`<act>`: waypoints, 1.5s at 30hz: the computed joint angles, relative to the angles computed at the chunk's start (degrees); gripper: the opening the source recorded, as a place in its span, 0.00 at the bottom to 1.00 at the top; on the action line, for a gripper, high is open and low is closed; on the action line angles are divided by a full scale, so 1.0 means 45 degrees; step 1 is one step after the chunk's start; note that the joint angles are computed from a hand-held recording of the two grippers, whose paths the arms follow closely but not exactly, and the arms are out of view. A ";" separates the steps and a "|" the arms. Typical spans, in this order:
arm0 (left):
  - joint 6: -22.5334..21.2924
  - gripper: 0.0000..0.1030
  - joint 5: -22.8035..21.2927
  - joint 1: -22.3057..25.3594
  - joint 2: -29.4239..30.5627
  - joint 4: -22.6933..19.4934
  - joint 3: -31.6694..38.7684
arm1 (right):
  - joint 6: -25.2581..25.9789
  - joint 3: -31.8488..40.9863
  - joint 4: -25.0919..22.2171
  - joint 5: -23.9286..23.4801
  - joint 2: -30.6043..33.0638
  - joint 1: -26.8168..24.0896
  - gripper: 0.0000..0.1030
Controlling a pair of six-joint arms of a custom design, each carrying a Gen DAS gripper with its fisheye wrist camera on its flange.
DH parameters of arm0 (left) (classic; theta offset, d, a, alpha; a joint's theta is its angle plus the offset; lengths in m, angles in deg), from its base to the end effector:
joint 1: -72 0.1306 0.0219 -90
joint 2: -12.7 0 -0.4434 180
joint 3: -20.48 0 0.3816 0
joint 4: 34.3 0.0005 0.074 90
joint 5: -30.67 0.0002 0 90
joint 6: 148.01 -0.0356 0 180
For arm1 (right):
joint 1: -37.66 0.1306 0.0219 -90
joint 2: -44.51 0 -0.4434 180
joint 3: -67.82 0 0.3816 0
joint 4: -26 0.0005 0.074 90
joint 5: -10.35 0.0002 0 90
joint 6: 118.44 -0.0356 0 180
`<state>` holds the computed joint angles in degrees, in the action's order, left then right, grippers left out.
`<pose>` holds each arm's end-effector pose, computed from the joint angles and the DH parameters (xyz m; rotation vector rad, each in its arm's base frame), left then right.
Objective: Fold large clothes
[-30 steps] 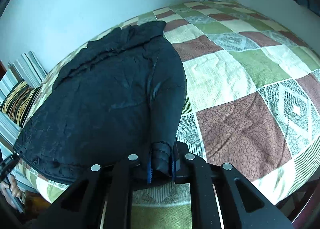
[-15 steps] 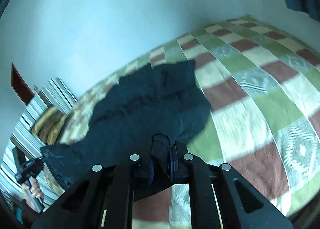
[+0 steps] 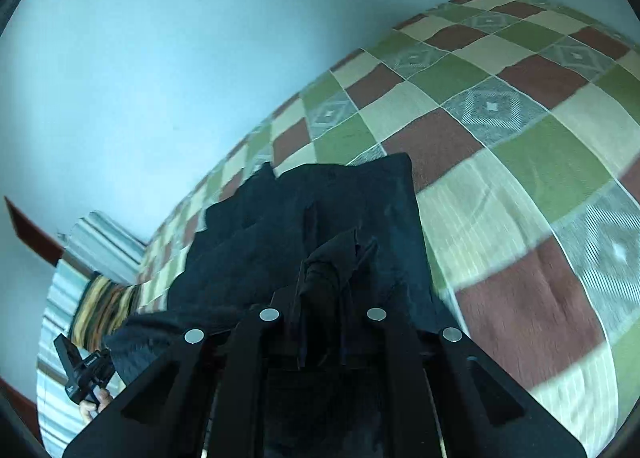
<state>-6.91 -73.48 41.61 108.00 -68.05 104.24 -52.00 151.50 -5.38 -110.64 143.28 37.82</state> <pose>0.4466 -0.2524 0.4185 -0.5440 2.3054 -0.4125 0.5297 0.0193 0.3936 0.2244 2.3811 0.8400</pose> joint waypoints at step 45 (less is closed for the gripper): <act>-0.6577 0.69 0.0757 0.1456 0.1950 -0.0783 0.1142 | 0.6964 0.3488 -0.2865 0.2172 0.2949 0.0548 0.68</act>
